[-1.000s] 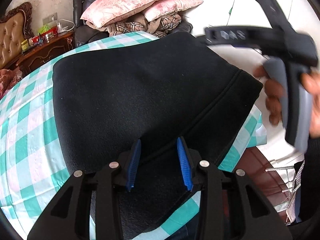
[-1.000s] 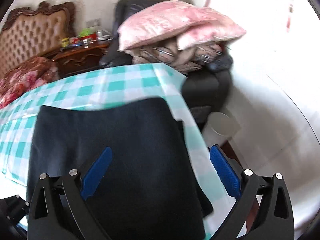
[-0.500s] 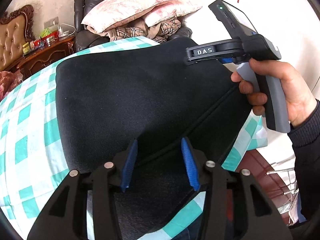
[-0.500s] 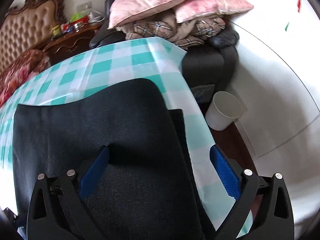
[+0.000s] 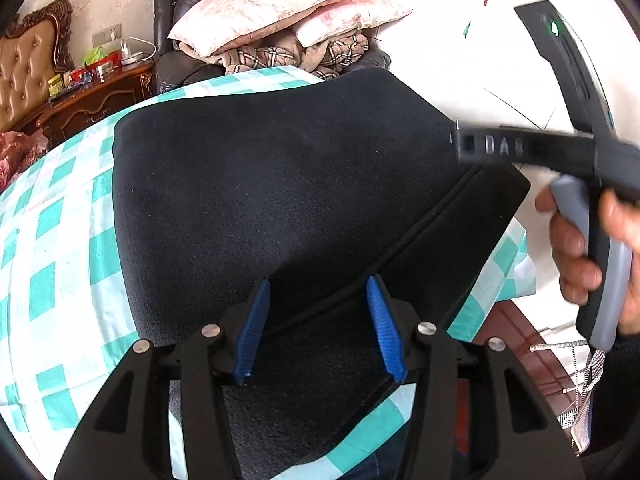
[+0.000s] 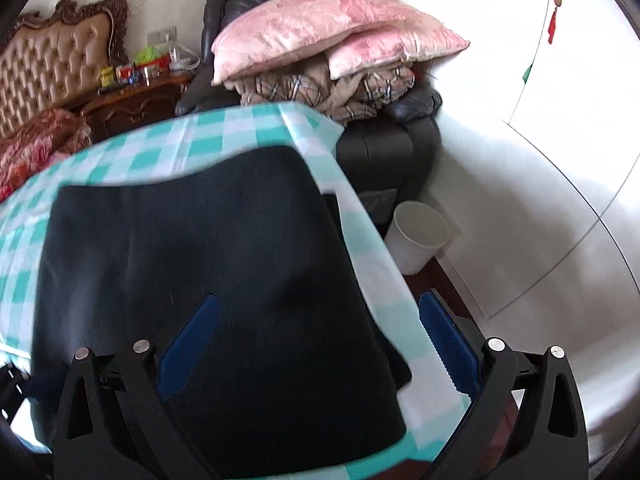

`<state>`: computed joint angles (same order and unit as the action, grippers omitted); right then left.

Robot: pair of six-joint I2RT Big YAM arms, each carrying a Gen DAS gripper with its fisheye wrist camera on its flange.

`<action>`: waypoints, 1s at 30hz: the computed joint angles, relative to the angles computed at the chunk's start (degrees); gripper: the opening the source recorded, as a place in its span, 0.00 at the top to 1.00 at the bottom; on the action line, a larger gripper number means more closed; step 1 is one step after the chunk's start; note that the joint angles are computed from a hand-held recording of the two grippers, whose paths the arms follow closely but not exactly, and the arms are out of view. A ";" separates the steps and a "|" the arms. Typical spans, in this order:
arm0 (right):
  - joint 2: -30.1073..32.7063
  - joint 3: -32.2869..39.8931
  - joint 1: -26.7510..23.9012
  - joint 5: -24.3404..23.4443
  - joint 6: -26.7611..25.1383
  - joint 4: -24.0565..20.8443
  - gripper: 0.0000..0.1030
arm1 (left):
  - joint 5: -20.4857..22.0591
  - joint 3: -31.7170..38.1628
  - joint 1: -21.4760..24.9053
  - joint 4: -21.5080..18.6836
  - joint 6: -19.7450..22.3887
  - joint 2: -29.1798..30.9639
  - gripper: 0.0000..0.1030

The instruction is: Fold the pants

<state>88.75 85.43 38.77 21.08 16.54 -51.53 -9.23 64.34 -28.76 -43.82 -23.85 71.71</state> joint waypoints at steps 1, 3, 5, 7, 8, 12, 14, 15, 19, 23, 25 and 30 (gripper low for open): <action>0.07 -0.23 -0.01 -0.33 0.21 -0.31 0.07 | -0.02 0.03 -0.02 -0.05 -0.02 0.02 0.50; 0.51 -0.76 -0.41 -1.39 0.89 -1.24 0.08 | 0.11 0.17 0.02 -0.20 -0.05 0.14 0.50; 0.48 -1.65 -1.01 -3.09 1.54 -0.87 0.08 | 0.27 0.23 0.10 -0.33 -0.15 0.18 0.50; 0.14 -2.46 -1.23 -3.90 1.87 -0.33 0.08 | 0.43 0.39 0.30 -0.47 -0.46 0.27 0.48; 0.13 -2.63 -1.29 -4.11 1.89 -0.14 0.08 | 0.11 0.50 0.35 -0.53 -0.82 0.23 0.45; -0.11 -3.97 -1.52 -5.11 2.25 1.32 0.08 | -7.87 3.62 -0.57 -0.32 2.26 0.48 0.44; -0.36 -4.59 -1.65 -5.55 2.62 2.05 0.08 | -7.07 6.50 0.61 -0.06 3.79 1.91 0.44; -0.48 -4.83 -1.56 -5.36 2.50 2.33 0.07 | -5.01 8.32 1.56 -0.12 4.65 3.17 0.44; -0.60 -5.19 -1.44 -5.26 2.43 2.71 0.07 | -0.17 17.56 4.63 -0.14 9.58 12.20 0.66; -0.84 -5.76 -1.67 -5.98 2.43 3.34 0.07 | 3.50 27.20 6.32 -1.57 12.08 21.12 0.77; -0.86 -5.92 -1.90 -6.62 2.58 3.64 0.07 | 5.31 32.84 6.71 -3.76 13.13 25.57 0.77; -1.21 -6.61 -2.12 -7.18 2.80 4.24 0.07 | 6.62 44.19 7.04 -11.36 12.83 34.57 0.77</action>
<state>87.54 78.82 36.65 13.90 19.35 -47.29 -2.61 108.53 -21.72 -55.17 -11.01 106.28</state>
